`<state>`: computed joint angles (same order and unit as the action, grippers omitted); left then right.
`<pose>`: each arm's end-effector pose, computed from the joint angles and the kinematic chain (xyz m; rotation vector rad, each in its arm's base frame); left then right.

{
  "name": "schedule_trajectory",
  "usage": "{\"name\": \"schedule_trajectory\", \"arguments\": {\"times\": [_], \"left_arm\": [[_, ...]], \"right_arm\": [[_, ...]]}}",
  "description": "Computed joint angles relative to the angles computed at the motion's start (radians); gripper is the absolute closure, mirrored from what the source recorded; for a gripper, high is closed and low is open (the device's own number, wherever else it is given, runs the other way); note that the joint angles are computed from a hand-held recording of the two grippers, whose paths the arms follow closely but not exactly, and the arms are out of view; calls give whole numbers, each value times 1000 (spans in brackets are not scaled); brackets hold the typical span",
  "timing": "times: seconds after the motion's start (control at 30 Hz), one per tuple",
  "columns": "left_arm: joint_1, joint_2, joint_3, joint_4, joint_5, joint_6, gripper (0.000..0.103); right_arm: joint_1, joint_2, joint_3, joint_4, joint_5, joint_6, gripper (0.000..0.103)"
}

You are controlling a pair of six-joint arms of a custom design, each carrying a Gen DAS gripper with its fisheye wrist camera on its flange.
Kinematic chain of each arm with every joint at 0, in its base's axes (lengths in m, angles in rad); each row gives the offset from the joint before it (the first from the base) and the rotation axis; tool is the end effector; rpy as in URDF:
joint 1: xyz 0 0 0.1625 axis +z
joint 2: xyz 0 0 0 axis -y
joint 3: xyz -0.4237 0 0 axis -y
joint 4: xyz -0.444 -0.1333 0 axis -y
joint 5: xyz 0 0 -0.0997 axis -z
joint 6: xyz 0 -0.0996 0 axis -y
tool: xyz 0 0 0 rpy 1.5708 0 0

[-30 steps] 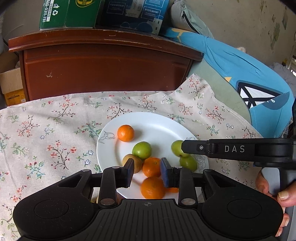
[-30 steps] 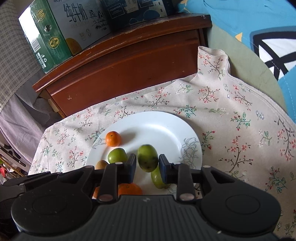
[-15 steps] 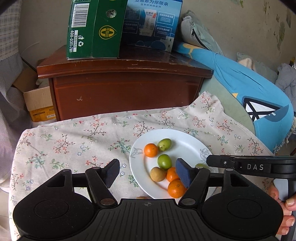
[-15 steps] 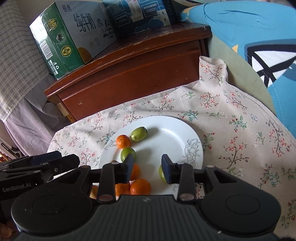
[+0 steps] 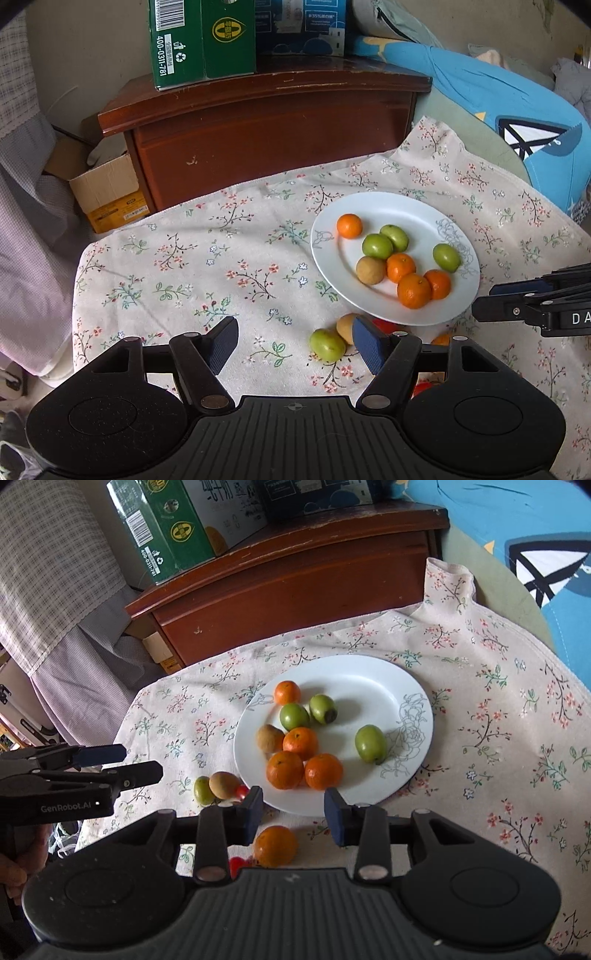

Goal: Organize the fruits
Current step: 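Withdraw both open grippers toward the remaining fruits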

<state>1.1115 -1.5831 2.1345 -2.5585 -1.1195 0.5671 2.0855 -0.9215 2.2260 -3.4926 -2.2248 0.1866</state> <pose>-0.0638 -0.5276 0.3145 1.1696 2.3467 -0.5473 0.3095 -0.3995 0.0649 0.1437 -2.5485 1.0556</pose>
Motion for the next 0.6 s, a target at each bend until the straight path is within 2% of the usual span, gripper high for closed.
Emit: {"name": "schedule_trajectory", "arguments": {"times": [0.23, 0.6], "left_arm": [[30, 21, 5, -12, -29, 95, 34], [55, 47, 13, -19, -90, 269, 35]], "right_arm": [[-15, 13, -5, 69, 22, 26, 65], [-19, 29, -28, 136, 36, 17, 65]]}}
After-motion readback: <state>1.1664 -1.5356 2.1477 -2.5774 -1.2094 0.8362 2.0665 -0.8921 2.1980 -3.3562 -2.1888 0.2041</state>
